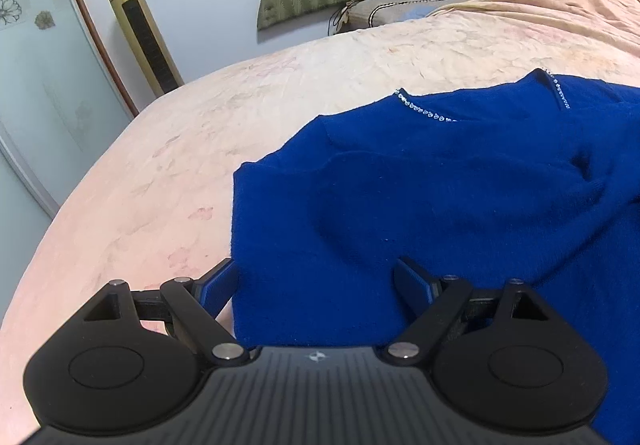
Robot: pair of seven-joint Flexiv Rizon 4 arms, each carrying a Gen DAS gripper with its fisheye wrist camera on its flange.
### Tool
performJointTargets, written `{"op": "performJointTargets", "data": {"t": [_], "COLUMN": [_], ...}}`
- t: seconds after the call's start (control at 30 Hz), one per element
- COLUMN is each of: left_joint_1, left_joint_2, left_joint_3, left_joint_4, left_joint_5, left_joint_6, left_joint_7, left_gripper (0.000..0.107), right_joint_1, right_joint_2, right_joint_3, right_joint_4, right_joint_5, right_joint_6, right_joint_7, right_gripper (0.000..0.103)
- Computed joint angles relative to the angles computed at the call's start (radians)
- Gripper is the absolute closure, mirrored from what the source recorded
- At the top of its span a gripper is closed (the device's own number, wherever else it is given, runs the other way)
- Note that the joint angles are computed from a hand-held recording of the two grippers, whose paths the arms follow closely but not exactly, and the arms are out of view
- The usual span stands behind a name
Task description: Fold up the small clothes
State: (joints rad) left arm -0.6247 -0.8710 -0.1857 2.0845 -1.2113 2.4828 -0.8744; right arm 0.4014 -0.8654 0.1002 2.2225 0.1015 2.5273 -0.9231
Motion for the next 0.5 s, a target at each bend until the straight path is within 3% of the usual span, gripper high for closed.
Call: {"op": "performJointTargets", "data": {"t": [0.1,0.2,0.27,0.33,0.4,0.5], "left_joint_1": [0.011,0.017,0.015,0.015,0.015,0.019], "left_joint_2": [-0.008,-0.013,-0.013,-0.009,-0.004,-0.001], "left_joint_3": [0.0,0.006,0.008,0.009,0.008,0.014], "left_joint_4": [-0.013,-0.023,-0.022,-0.02,-0.019,-0.006], "left_joint_5": [0.017,0.028,0.029,0.026,0.019,0.043], "left_joint_6": [-0.014,-0.027,-0.03,-0.036,-0.043,-0.036], "left_joint_7": [-0.01,-0.021,-0.027,-0.03,-0.035,-0.078], "left_gripper": [0.021,0.021,0.021,0.021,0.021,0.021], "right_joint_1": [0.036,0.0,-0.107,-0.184,-0.169,-0.161], "right_joint_2": [0.007,0.001,-0.028,-0.057,-0.066,-0.053], "right_joint_3": [-0.01,0.009,0.053,0.078,0.051,0.018], "right_joint_4": [0.073,0.098,0.097,0.078,0.043,0.007], "right_joint_5": [0.101,0.123,-0.029,-0.162,-0.185,-0.232], "right_joint_6": [0.093,0.098,0.153,0.18,0.165,0.052], "right_joint_7": [-0.037,0.01,0.079,0.15,0.151,0.143], "right_gripper": [0.09,0.069,0.045,0.042,0.041,0.041]}}
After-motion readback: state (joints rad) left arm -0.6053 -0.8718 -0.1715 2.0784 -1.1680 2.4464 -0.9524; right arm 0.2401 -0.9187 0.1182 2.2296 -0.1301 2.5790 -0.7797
